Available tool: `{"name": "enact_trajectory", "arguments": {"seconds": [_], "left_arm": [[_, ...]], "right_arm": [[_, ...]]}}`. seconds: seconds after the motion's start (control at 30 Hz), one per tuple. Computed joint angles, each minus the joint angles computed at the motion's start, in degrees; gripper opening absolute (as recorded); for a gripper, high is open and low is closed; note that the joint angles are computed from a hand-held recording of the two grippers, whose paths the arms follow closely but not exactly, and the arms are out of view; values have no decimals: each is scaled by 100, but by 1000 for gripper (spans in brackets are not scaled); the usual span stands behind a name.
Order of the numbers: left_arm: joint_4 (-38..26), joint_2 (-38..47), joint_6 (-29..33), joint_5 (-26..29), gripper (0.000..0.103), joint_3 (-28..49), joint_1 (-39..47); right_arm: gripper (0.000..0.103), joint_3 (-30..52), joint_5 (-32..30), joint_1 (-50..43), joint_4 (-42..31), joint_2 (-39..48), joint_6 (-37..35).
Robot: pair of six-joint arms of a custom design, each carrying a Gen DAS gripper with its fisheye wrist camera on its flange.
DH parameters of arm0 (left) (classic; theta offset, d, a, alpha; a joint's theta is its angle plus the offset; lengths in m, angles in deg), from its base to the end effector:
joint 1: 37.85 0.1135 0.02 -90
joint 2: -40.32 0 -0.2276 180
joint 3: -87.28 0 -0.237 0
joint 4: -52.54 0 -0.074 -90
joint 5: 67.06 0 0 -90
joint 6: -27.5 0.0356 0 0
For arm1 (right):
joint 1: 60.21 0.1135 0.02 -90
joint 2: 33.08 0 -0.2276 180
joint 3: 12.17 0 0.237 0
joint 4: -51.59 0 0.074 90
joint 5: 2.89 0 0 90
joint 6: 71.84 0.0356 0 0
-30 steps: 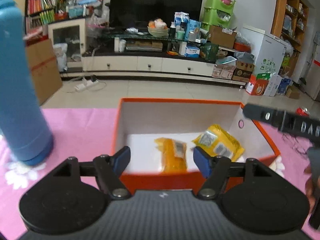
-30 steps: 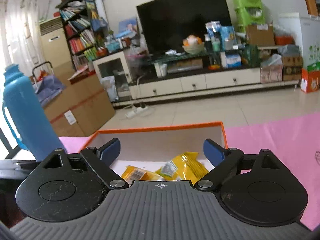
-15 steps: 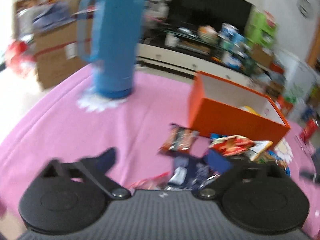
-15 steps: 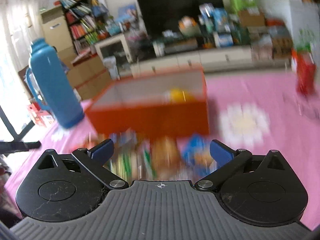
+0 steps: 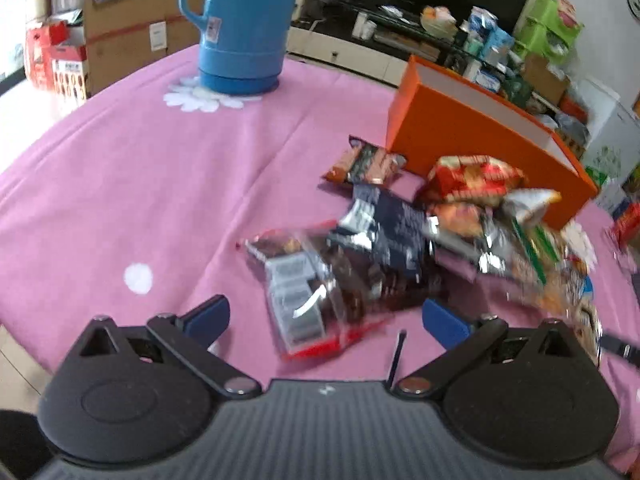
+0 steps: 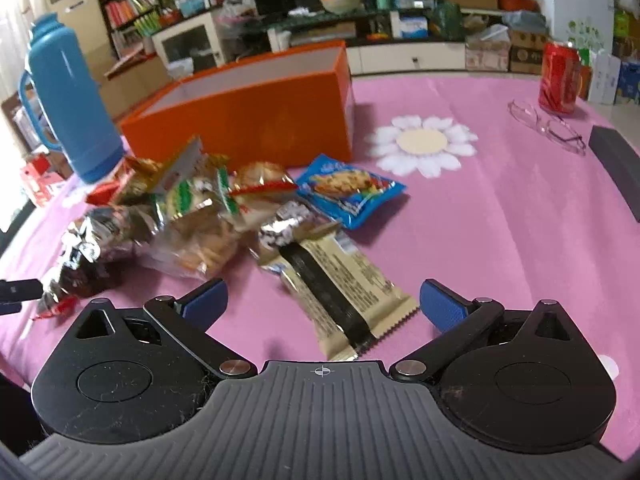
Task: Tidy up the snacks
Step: 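Grasp the clear bag of dates with the left tool while the right tool grasps the cream-and-black bar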
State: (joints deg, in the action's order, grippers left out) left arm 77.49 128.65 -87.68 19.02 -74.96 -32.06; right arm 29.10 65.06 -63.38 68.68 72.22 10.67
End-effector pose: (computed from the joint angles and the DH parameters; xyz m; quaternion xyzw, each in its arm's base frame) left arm 0.1677 0.0195 0.0392 -0.2595 0.8884 -0.0323 0.3774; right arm 0.2572 -0.0009 0.0418 -0.1045 0.9098 0.1437 0.3752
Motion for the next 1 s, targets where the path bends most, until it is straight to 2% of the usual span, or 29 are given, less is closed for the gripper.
{"name": "enact_trajectory", "arguments": {"seconds": [0.1,0.17,0.23,0.3,0.4,0.5,0.63,0.73,1.0], "left_arm": [[163,674,-39,60,102,488,131],[42,1081,97,-260,99,846,20],[-190,1287,316,-552,90,1018,-49],[122,1290,597,-372,70,783,134],[114,1014,1095,-193,61,460,400],[-11,642,1553,39,61,146,506],[-150,410,1764,253,61,37,405],[314,774,1586,164,70,53,274],[1083,1246,1653,157,72,-54,216]], "right_arm": [[101,161,125,46,27,278,-71],[101,325,238,111,-47,470,-75],[101,490,237,148,-200,610,-48],[101,537,168,145,-209,663,-37],[101,614,218,183,-266,718,-38],[101,655,220,225,-342,745,-77],[101,590,339,345,-243,740,-209],[101,565,480,445,-29,841,-310],[101,882,1039,724,450,1355,-464]]}}
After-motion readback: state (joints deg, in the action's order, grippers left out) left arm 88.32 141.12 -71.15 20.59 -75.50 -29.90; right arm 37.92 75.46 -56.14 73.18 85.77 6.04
